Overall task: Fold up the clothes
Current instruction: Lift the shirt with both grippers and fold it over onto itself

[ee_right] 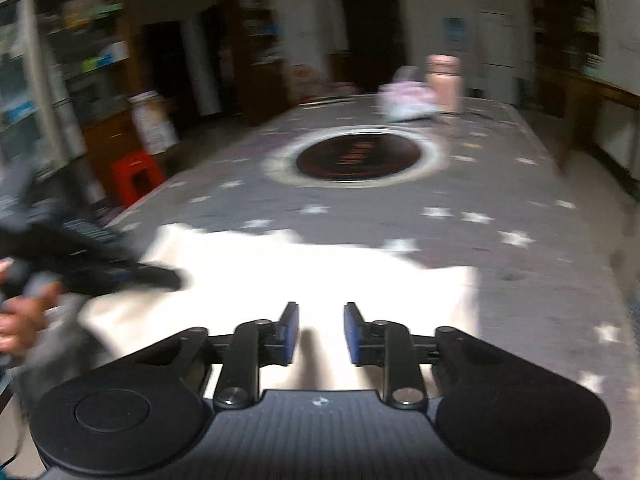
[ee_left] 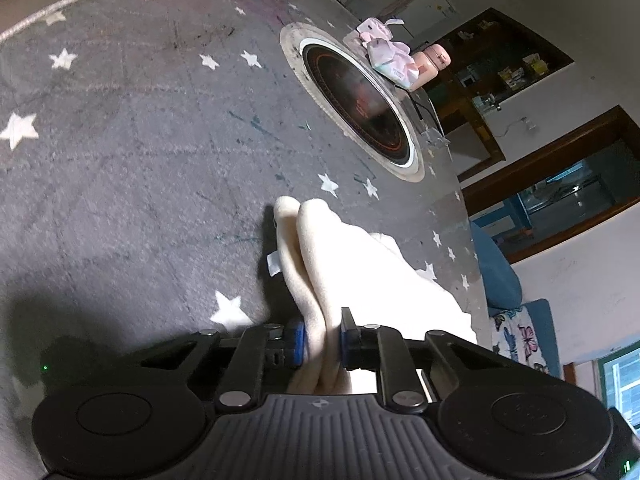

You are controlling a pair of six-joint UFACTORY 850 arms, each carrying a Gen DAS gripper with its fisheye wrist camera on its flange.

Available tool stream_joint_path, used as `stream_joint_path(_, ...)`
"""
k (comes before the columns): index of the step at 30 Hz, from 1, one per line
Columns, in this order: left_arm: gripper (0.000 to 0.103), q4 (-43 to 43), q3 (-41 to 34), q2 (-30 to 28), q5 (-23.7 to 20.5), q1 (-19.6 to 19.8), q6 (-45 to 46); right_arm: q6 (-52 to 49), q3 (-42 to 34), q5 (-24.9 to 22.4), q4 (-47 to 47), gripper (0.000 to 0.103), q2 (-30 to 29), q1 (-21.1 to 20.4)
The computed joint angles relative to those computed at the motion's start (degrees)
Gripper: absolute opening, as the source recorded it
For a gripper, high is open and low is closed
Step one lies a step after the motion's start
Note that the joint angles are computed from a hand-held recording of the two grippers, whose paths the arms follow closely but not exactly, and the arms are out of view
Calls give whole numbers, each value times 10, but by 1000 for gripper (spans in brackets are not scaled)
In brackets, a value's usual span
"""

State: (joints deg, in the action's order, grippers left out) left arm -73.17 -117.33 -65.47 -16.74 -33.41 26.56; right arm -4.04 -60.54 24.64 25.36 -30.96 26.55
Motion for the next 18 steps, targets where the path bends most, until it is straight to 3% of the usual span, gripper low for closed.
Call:
stream_joint_path(5, 18, 60, -15, -6, 4, -1, -46, 12, 3, 6, 48, 30, -9, -31)
stream_joint_path(7, 18, 95, -19, -6, 7, -2, -69, 16, 0, 6, 51, 37, -15, -39)
stream_joint_path(14, 18, 211, -47, -17, 5, -6, -156, 112, -7, 16, -16, 38, -34, -52)
stream_joint_path(15, 18, 233, -52, -19, 5, -7, -174, 129, -7, 17, -33, 35, -35, -53)
stream_joint_path(16, 17, 253, -57, -21, 5, -8, -189, 156, -8, 15, -60, 23, -36, -54)
stream_joint_path(18, 17, 289, -67, -25, 3, -9, -214, 174, -9, 19, -77, 15, -36, -52)
